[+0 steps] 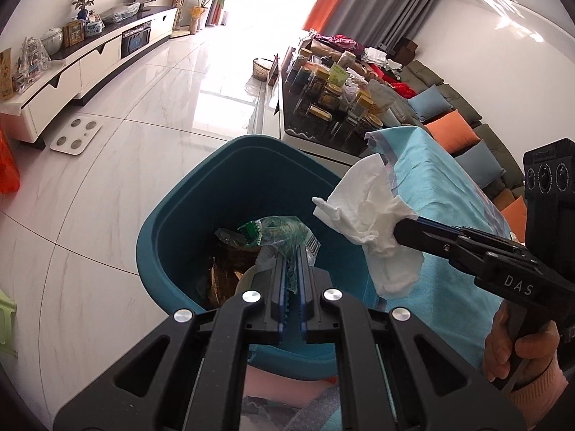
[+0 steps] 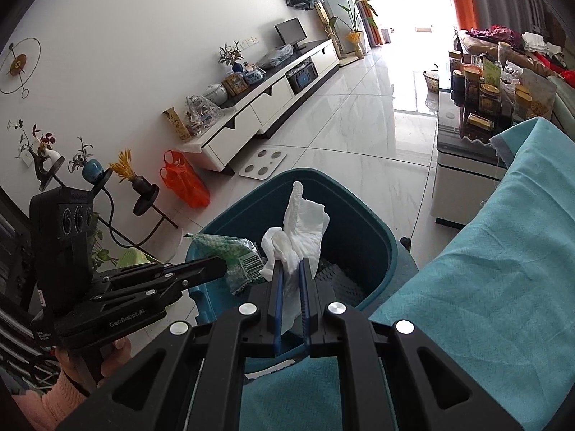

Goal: Collect trash
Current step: 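Carry the green wrapper and tissue to the teal bin and release both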

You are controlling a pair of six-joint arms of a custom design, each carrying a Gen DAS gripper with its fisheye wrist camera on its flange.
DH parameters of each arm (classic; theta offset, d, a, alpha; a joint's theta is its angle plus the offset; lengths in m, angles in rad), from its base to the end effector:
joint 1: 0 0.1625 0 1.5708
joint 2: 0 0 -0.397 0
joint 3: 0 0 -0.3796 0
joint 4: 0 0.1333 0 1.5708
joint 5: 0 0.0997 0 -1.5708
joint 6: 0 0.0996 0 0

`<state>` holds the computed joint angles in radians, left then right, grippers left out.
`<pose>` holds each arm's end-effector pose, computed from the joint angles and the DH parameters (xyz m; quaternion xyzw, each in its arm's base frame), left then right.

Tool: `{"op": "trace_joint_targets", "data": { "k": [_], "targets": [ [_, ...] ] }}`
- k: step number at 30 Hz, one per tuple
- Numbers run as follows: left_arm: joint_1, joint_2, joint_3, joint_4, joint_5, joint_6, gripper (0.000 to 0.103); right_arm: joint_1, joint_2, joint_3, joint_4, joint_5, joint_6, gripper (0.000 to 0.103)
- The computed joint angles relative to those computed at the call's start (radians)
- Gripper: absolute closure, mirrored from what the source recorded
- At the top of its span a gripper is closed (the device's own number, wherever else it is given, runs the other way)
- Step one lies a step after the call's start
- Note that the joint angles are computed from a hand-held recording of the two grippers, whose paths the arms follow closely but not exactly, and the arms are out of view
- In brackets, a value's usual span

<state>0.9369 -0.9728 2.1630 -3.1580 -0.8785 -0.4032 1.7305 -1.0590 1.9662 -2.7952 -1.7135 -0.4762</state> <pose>-0.1293 -0.5083 0.1060 0.0397 0.9238 -0.3260 0.1969 0.2057 -0.5277 0.1470 0.2972 -0.9391 0.1445 0.0943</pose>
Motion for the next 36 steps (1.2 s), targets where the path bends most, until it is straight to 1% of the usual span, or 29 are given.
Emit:
{"op": "trace_joint_targets", "data": {
  "k": [5,7,11,14,16,18,22,25,28,29,33,35,36],
  "targets": [
    [0.026,0.027,-0.033,0.026,-0.010,-0.011,0.094,0.009,0.030,-0.024,0.012,-0.036,0.029,0.093],
    [0.036,0.039,-0.047,0.031,-0.019,-0.014,0.091,0.014,0.038,-0.032,0.017,-0.050,0.038,0.092],
    [0.047,0.057,-0.054,0.020,-0.031,-0.016,0.088,0.024,0.045,-0.038,0.011,-0.070,0.050,0.086],
    [0.052,0.064,-0.062,0.023,-0.029,-0.021,0.082,0.021,0.040,-0.037,0.017,-0.071,0.051,0.086],
    [0.052,0.068,-0.062,0.015,-0.032,-0.018,0.081,0.015,0.035,-0.035,0.018,-0.063,0.050,0.085],
    [0.048,0.074,-0.065,0.012,-0.025,-0.019,0.071,0.011,0.027,-0.030,0.017,-0.055,0.048,0.084],
    [0.041,0.076,-0.063,0.000,-0.024,-0.018,0.071,-0.005,0.000,-0.011,0.015,-0.030,0.048,0.083],
    [0.025,0.079,-0.055,-0.033,-0.028,0.003,0.070,-0.015,-0.034,0.010,0.015,-0.006,0.042,0.083],
    [0.001,0.081,-0.045,-0.077,-0.043,0.038,0.067,-0.027,-0.086,0.049,-0.001,0.028,0.017,0.076],
    [-0.007,0.078,-0.035,-0.101,-0.057,0.059,0.067,-0.033,-0.106,0.064,-0.007,0.040,0.006,0.074],
    [-0.052,0.090,-0.028,-0.161,-0.103,0.125,0.060,-0.059,-0.209,0.143,-0.038,0.079,-0.048,0.072],
    [-0.073,0.102,-0.030,-0.185,-0.140,0.157,0.057,-0.072,-0.271,0.188,-0.068,0.084,-0.071,0.065],
    [-0.084,0.112,-0.035,-0.192,-0.158,0.172,0.055,-0.082,-0.304,0.207,-0.073,0.093,-0.083,0.065]
  ]
}}
